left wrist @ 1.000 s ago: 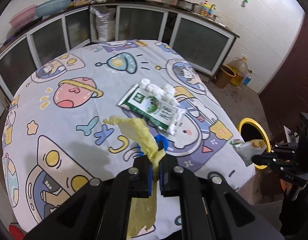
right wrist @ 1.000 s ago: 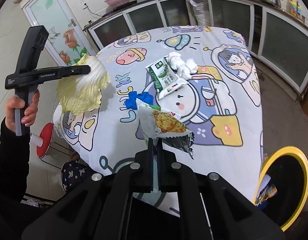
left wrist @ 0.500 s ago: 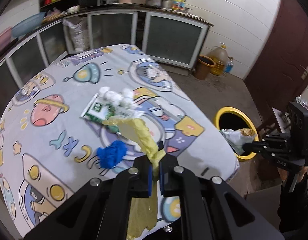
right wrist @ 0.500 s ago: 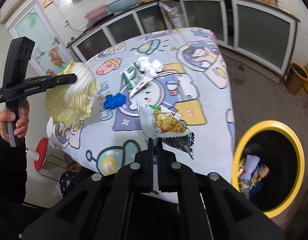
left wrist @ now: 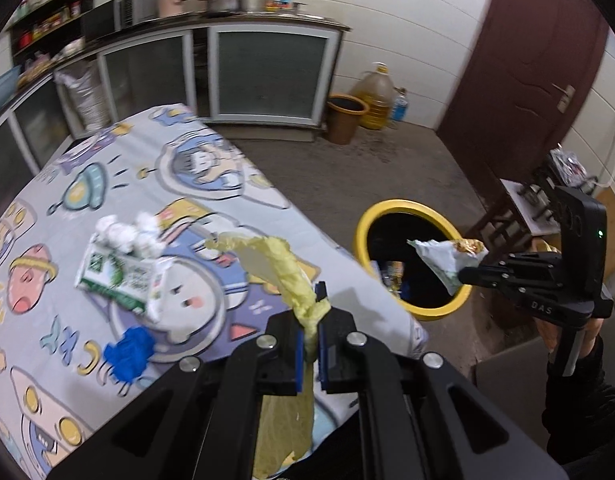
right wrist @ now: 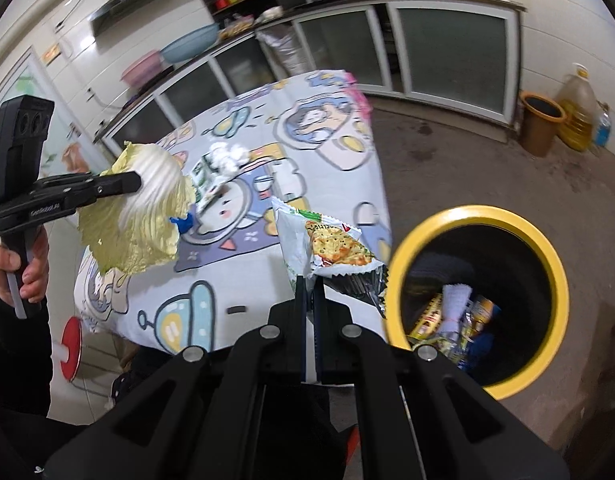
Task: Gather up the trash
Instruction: 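Carry the cabbage leaves and chip bag over the yellow bin with both grippers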
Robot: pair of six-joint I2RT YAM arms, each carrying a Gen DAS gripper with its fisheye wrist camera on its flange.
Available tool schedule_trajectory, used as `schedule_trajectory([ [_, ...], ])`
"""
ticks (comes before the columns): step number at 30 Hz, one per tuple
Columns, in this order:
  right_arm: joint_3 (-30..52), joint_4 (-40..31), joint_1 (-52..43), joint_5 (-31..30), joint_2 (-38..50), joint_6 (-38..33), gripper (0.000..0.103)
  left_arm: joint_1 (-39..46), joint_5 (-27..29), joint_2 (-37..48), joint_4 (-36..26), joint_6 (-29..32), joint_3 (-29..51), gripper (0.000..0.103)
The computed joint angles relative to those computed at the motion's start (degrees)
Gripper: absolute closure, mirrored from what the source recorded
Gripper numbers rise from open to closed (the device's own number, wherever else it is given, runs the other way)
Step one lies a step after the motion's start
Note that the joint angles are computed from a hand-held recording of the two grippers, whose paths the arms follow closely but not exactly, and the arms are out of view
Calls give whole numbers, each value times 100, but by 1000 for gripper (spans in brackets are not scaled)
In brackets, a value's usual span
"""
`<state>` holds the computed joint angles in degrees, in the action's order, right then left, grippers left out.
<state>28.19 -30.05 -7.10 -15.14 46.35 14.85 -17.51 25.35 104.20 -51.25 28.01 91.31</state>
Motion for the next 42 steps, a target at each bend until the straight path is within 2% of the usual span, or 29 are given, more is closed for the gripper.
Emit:
schedule_trajectory([
  [10, -290, -556, -1861, -896, -454, -893, 99, -1005, -9, 227, 92, -308, 145, 99],
  [18, -473, -582, -3235, -1476, -130, -1660, 99, -1649, -74, 535, 195, -549, 395, 99],
  [25, -601, -200, -3877, -1679, 548, -2075, 99, -2144, -143, 928, 208, -743, 792, 99],
  [33, -699, 465, -4181, -1624, 1327, -2126, 99, -2605, -272, 1467, 269, -926, 1283, 99],
  [42, -704, 1088, -4365, -1602, 2142, -2160, 99, -3024, -781, 2002, 575, -1080, 1612, 98],
])
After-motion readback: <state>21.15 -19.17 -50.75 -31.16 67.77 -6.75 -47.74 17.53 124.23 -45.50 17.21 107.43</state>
